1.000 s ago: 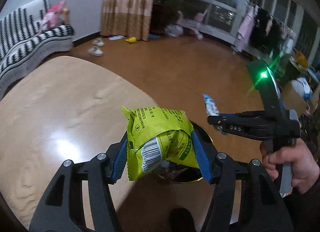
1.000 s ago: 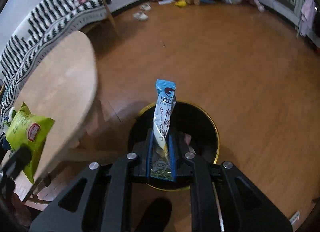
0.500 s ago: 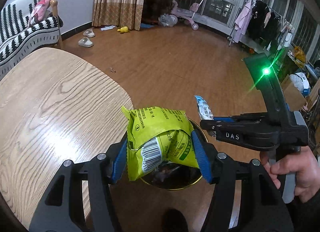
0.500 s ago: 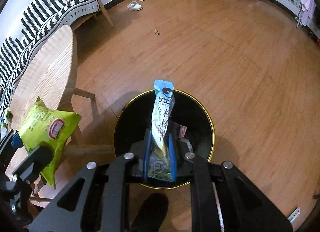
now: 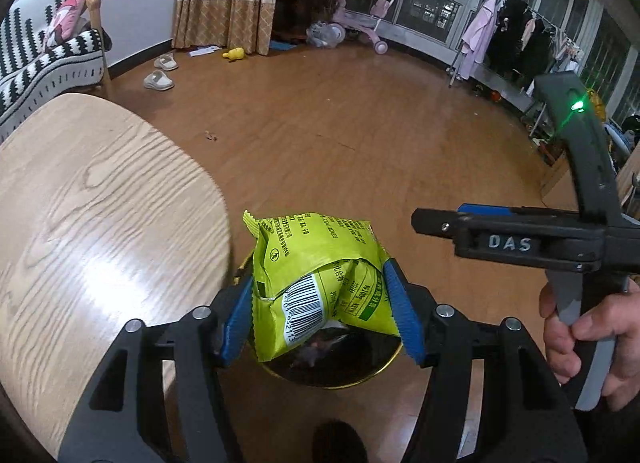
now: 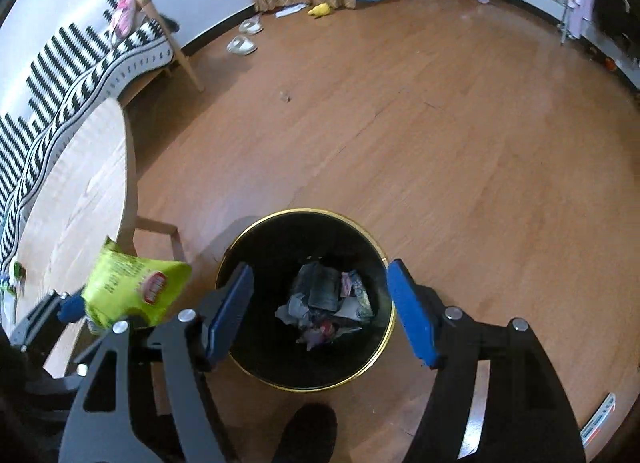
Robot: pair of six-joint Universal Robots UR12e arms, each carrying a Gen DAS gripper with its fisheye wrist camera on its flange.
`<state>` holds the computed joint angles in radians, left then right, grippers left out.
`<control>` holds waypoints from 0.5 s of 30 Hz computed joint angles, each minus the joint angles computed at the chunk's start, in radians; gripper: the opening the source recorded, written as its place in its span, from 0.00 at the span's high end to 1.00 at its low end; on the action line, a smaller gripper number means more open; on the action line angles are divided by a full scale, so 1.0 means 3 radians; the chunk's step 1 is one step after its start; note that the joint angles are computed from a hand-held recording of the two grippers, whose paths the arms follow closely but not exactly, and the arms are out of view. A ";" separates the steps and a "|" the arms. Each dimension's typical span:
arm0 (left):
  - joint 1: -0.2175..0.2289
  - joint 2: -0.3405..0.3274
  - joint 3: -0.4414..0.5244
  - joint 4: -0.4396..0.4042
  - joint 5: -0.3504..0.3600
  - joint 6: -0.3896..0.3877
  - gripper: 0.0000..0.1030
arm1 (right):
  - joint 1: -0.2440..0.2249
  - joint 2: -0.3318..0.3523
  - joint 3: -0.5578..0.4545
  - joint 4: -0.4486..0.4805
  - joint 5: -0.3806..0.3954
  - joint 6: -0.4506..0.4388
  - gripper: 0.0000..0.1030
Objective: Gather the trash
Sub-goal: 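Carry the wrapper and chip bag over the black bin and open both tools, then move both open tools back over the trash pile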
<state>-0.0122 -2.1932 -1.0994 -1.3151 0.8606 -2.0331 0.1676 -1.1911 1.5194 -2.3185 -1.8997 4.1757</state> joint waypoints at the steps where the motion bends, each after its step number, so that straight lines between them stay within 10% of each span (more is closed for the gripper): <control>1: -0.0007 -0.0005 0.0002 -0.0005 -0.0012 -0.0016 0.38 | 0.0007 -0.0017 0.0012 -0.0008 -0.0051 0.0034 0.34; 15: 0.0097 -0.0001 0.0084 0.0179 -0.0037 -0.0173 0.09 | 0.0075 0.0099 -0.0232 -0.0101 -0.0154 -0.0116 0.23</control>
<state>0.0168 -2.1934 -1.0741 -1.2614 0.8494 -2.0849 0.1900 -1.1615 1.4497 -2.3489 -1.9457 4.1409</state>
